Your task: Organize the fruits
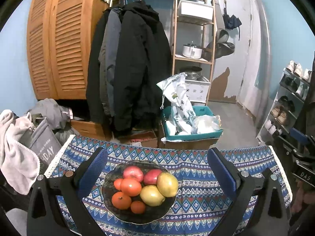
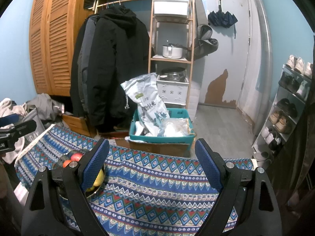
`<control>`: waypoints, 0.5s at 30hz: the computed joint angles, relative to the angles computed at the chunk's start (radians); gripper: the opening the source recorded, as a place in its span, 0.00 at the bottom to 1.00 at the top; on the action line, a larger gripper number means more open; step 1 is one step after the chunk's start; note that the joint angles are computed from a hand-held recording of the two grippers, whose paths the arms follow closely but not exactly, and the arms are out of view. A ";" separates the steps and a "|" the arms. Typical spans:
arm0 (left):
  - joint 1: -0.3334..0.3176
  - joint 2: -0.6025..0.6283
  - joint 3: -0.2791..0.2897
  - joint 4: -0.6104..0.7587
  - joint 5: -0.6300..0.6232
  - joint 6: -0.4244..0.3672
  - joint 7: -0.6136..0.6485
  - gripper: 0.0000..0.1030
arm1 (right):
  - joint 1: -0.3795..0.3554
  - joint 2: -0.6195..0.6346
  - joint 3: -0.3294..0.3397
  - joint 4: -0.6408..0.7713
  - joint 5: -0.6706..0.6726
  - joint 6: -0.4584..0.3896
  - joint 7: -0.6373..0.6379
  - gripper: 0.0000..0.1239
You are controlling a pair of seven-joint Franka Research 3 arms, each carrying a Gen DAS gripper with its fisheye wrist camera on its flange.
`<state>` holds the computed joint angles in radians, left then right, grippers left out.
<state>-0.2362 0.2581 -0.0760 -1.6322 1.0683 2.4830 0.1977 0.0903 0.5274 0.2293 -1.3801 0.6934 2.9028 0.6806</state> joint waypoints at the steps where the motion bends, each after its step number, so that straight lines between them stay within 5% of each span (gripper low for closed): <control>1: -0.002 0.004 0.000 0.005 -0.001 -0.009 0.003 0.99 | 0.000 0.000 0.000 0.000 0.000 -0.001 0.001 0.71; 15: -0.009 0.001 -0.003 0.005 0.007 -0.034 -0.008 0.99 | -0.001 -0.001 0.001 -0.001 -0.004 0.003 0.001 0.71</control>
<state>-0.2456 0.2587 -0.0786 -1.6276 1.0754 2.4491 0.1897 0.0898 0.5268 0.2302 -1.3813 0.6897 2.9055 0.6814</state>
